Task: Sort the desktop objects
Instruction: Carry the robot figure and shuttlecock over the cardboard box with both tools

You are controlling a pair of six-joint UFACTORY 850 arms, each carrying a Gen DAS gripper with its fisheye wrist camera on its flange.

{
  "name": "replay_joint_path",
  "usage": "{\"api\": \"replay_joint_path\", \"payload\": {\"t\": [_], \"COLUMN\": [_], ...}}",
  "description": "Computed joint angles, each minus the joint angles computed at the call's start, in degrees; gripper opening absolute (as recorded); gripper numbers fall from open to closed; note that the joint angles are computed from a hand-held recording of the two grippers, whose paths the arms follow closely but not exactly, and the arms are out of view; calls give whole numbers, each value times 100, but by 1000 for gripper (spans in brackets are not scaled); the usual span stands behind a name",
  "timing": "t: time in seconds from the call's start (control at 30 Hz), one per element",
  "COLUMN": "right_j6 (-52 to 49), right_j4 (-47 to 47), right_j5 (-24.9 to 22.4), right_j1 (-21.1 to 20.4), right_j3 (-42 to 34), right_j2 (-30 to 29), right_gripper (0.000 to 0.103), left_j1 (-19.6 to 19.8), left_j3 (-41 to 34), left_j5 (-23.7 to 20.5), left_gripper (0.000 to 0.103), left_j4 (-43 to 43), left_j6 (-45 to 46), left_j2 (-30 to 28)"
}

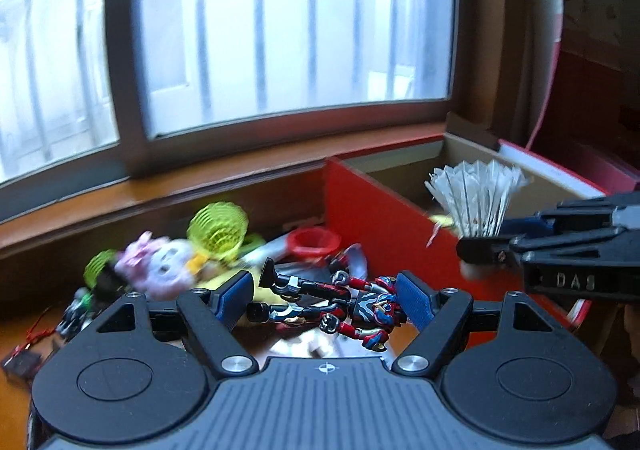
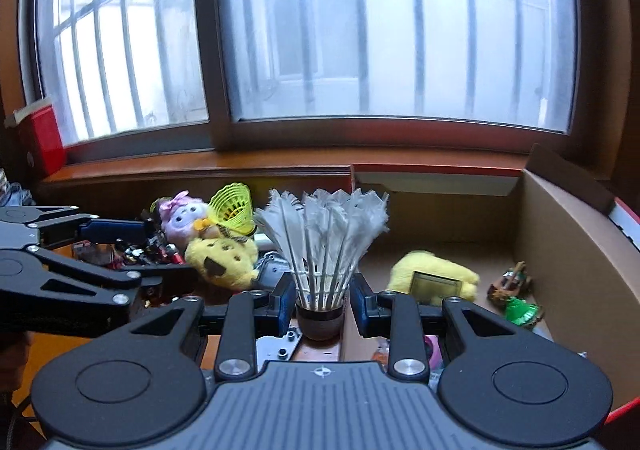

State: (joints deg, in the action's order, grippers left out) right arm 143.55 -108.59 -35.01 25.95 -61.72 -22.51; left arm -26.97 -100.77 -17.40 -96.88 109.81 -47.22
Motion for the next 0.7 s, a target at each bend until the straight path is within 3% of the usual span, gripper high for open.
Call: {"api": "replay_joint_path", "payload": {"t": [0.27,0.7], "right_j6": [1574,847], "right_j4": [-1186,7], "right_j5": [-51,-733], "right_j1": [-133,-101], "right_j3": [578,965], "right_j2": [466,709], "right_gripper": [32,32], "left_j1": [-180,-474], "left_j3": [-182,-984], "left_j5": [-164,-541], "left_gripper": [77,77], "left_j4": [-305,485], "left_j6": [427,-133], "left_j2": [-35,-467]}}
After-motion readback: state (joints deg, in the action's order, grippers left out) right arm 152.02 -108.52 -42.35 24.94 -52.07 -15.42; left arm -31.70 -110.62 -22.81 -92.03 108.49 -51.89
